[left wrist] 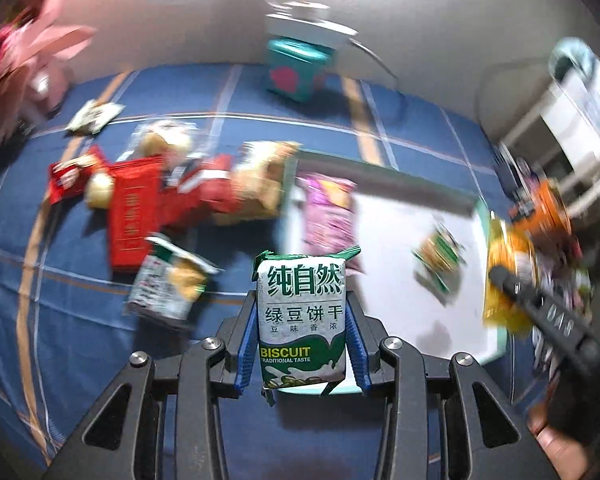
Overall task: Organize snacks
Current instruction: 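Carry the biscuit box with the left tool while the right tool carries the yellow cake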
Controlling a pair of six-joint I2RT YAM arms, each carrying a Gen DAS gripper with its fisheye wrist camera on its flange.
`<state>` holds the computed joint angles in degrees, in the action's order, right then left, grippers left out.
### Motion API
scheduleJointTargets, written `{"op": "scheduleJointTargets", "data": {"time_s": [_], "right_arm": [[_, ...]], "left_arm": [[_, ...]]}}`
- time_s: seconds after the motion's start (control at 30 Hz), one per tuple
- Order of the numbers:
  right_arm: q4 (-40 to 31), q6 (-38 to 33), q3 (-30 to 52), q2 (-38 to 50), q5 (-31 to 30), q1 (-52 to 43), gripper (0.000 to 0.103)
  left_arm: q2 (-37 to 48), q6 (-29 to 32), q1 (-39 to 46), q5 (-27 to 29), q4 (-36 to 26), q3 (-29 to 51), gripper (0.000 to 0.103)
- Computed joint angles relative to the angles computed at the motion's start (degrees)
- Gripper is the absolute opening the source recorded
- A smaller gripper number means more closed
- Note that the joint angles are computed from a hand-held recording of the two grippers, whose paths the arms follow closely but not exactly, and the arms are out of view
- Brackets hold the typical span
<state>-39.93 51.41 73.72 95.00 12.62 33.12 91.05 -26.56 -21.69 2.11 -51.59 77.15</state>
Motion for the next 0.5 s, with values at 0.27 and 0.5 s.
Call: {"op": "scheduleJointTargets", "data": {"time_s": [0.27, 0.5], "right_arm": [[-0.6, 0.7, -3.1, -3.0, 0.7, -2.0, 0.043], [0.0, -0.1, -2.4, -0.7, -1.1, -1.7, 0.043]], "left_arm": [[3.4, 0.3, -5.8, 0.8, 1.4, 0.8, 0.041], [5.7, 0.5, -6.4, -1.4, 2.4, 0.3, 0.041]]}}
